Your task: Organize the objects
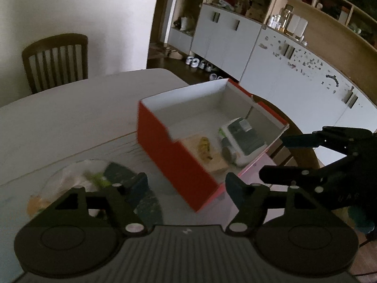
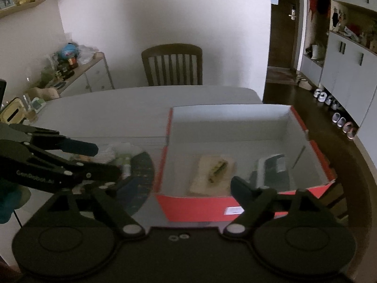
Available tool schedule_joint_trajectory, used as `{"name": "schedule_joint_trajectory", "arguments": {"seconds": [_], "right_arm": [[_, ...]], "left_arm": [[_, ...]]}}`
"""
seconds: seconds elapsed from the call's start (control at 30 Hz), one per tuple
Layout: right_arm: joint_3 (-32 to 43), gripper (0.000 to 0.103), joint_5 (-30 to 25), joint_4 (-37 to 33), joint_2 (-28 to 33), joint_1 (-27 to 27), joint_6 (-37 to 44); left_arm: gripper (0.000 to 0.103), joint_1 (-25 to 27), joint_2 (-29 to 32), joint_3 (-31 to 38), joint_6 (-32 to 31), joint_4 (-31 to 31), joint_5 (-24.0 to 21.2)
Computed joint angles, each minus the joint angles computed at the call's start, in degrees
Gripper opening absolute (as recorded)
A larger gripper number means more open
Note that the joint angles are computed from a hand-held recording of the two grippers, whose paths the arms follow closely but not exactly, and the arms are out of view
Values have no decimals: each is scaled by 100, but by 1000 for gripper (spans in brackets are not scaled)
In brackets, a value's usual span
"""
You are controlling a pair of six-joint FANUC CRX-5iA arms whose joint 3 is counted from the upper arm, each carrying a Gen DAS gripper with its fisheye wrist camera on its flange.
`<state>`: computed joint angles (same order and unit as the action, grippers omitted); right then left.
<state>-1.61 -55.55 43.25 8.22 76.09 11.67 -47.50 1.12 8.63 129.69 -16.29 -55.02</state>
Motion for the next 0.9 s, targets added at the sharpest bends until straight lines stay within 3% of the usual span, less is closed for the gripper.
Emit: {"name": "schedule_joint_trajectory", "arguments": {"seconds": [0.27, 0.37, 0.53, 0.9], "right_arm": [[543, 102, -120, 31, 471, 184, -31], [807, 102, -199, -46, 692, 232, 44], [1254, 102, -273, -199, 1060, 278, 138], [2489, 102, -618, -874, 2011, 274, 848]], "left_arm": [[89, 83, -831, -836, 127, -170, -12], [103, 232, -1152, -1208, 178, -95, 75], [103, 499, -1577, -1728, 204, 59, 144], [103, 1051, -2042, -2462, 117, -94, -146]]}}
